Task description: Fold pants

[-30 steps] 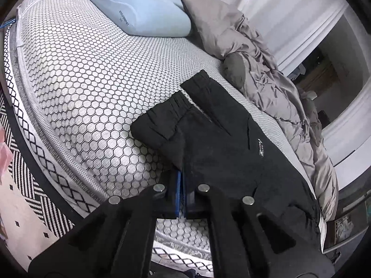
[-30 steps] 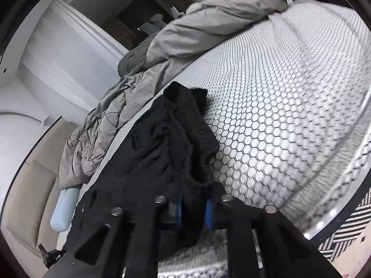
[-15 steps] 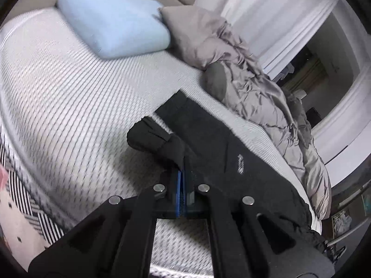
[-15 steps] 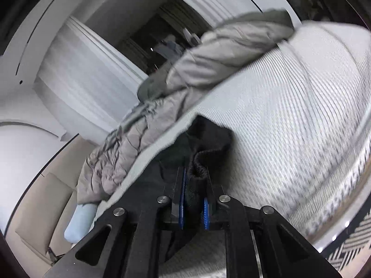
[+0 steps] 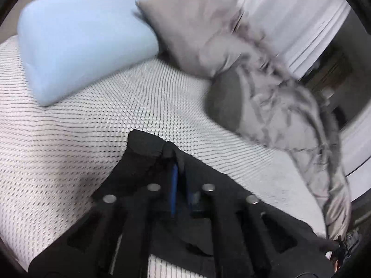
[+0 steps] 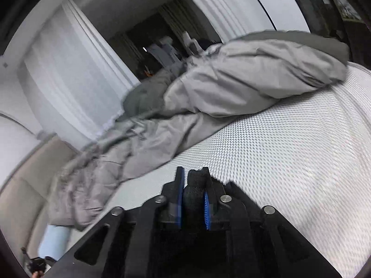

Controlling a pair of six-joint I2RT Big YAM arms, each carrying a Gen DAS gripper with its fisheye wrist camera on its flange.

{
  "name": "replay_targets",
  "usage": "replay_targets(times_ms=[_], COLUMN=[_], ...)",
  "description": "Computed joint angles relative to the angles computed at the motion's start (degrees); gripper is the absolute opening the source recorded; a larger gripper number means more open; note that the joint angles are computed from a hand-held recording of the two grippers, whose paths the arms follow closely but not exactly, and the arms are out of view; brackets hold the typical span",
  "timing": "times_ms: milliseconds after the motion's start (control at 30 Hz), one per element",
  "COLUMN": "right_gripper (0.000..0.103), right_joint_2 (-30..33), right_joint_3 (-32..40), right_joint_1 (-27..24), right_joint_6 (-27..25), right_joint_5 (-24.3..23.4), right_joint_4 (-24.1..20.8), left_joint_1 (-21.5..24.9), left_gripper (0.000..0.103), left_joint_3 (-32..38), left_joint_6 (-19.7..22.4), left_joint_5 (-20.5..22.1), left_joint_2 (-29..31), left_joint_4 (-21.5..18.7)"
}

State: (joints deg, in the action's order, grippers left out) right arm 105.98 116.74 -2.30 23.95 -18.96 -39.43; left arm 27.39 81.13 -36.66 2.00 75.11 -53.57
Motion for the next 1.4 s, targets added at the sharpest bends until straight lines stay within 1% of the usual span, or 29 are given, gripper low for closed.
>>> replay_targets(times_ms=[33,67,100,133,167,200,267,367,433,500,567,633,700,733,800,867,933,967,1000,1033,1100,1133,1167,1200,1233,1267,1300,1333,1400], right_gripper=[0.029,0.042,0.049,0.051,0.051,0.053,0.07,0.08,0.086,0.087,0.087,0.087,0.087,0.087,0.087,0.087,0.087,0.087,0.087,0.087,0.087,0.086,0.079,0.069,0.036,0.019,0.016,0.012,0.007], right_joint_2=[3.08,7.24,10.89,12.72,13.22,12.76,8.94,0.65,-3.96,-8.52,-11.7,-14.91,-17.59,-18.35,-19.21,-19.67,-19.39,-18.85,-18.01,-17.47,-16.24,-15.24,-14.07,-12.73,-11.14,-9.23,-7.52,-6.67,-7.96], right_joint_3=[4.42,10.83,16.43,19.14,19.49,18.32,11.58,-2.71,-10.11,-17.25,-22.43,-28.15,-32.16,-33.41,-34.78,-35.67,-35.84,-35.65,-35.15,-34.96,-34.39,-33.88,-32.82,-31.7,-29.94,-27.65,-25.6,-25.39,-27.08], right_joint_1=[0.77,1.45,2.1,2.15,2.04,1.79,1.22,0.05,-0.56,-1.17,-1.72,-2.51,-2.93,-2.99,-2.99,-2.99,-2.62,-2.37,-2.1,-1.9,-1.21,-0.76,-0.48,0.01,0.48,1.11,1.23,1.36,1.55], right_joint_6=[-0.47,-1.59,-2.39,-2.74,-2.71,-2.81,-5.08,-8.61,-9.62,-10.19,-9.11,-6.54,-5.75,-5.58,-5.27,-5.23,-5.21,-5.25,-5.48,-5.28,-4.56,-2.83,-1.54,-0.55,0.05,0.89,1.81,4.1,4.55], right_joint_5=[1.97,4.29,6.96,7.71,7.84,7.13,4.57,0.04,-2.72,-4.65,-7.01,-9.86,-11.72,-12.52,-13.75,-14.81,-16.07,-17.32,-18.89,-19.62,-19.5,-19.26,-19.36,-19.5,-18.74,-16.79,-15.65,-15.69,-14.68], right_joint_4=[-2.24,-6.57,-10.11,-12.02,-12.18,-11.72,-8.94,-3.49,-2.39,-2.04,-1.79,0.2,0.85,0.87,0.51,0.22,-0.68,-1.27,-1.93,-1.63,-0.16,1.06,1.68,2.57,2.69,1.46,-0.52,0.37,2.91], left_joint_1=[0.43,1.0,1.24,1.2,1.18,1.33,1.4,0.14,-1.87,-3.85,-5.12,-5.98,-6.56,-6.62,-7.09,-7.69,-8.12,-7.87,-8.05,-8.03,-7.29,-7.08,-6.98,-7.25,-6.71,-6.61,-6.57,-6.55,-6.96], left_gripper=[0.017,0.018,0.025,0.042,0.05,0.063,0.065,0.065,0.065,0.065,0.065,0.064,0.064,0.063,0.063,0.061,0.036,0.028,0.013,0.01,0.007,0.005,0.005,0.005,0.004,0.004,0.003,0.003,0.003], left_joint_3=[1.59,2.5,2.27,2.39,2.08,1.13,-1.28,-5.95,-10.11,-13.82,-17.86,-21.36,-22.98,-23.77,-23.93,-24.77,-24.31,-24.03,-24.0,-24.0,-24.72,-25.01,-25.01,-24.62,-23.79,-23.41,-23.19,-23.3,-24.14], left_joint_6=[-0.14,-0.95,-1.62,-2.1,-2.22,-2.28,-2.11,-0.12,0.22,-0.89,-3.41,-6.16,-8.13,-9.33,-11.6,-13.67,-14.77,-14.77,-15.07,-15.2,-15.46,-15.0,-14.3,-13.17,-12.05,-11.42,-10.88,-10.03,-8.47], left_joint_5=[0.55,1.62,1.53,-0.06,-1.07,-1.07,-0.67,1.13,0.74,1.35,4.97,8.34,11.54,13.23,13.07,11.29,9.17,8.7,7.71,7.3,8.39,8.5,8.4,7.85,8.02,8.01,8.02,8.02,6.31], left_joint_2=[2.32,3.79,4.01,3.84,3.1,1.85,-1.36,-6.91,-11.51,-14.73,-17.0,-18.09,-16.58,-15.42,-12.85,-11.96,-10.93,-10.31,-9.9,-9.44,-9.31,-9.58,-9.56,-9.51,-8.77,-8.84,-9.33,-10.69,-13.74], left_joint_4=[-0.7,-0.56,0.21,0.13,0.28,1.3,2.49,2.72,2.43,2.39,2.93,4.02,5.59,7.3,9.14,13.75,14.97,15.32,15.69,16.17,18.02,18.32,18.29,17.38,16.89,16.55,16.35,15.9,14.83])
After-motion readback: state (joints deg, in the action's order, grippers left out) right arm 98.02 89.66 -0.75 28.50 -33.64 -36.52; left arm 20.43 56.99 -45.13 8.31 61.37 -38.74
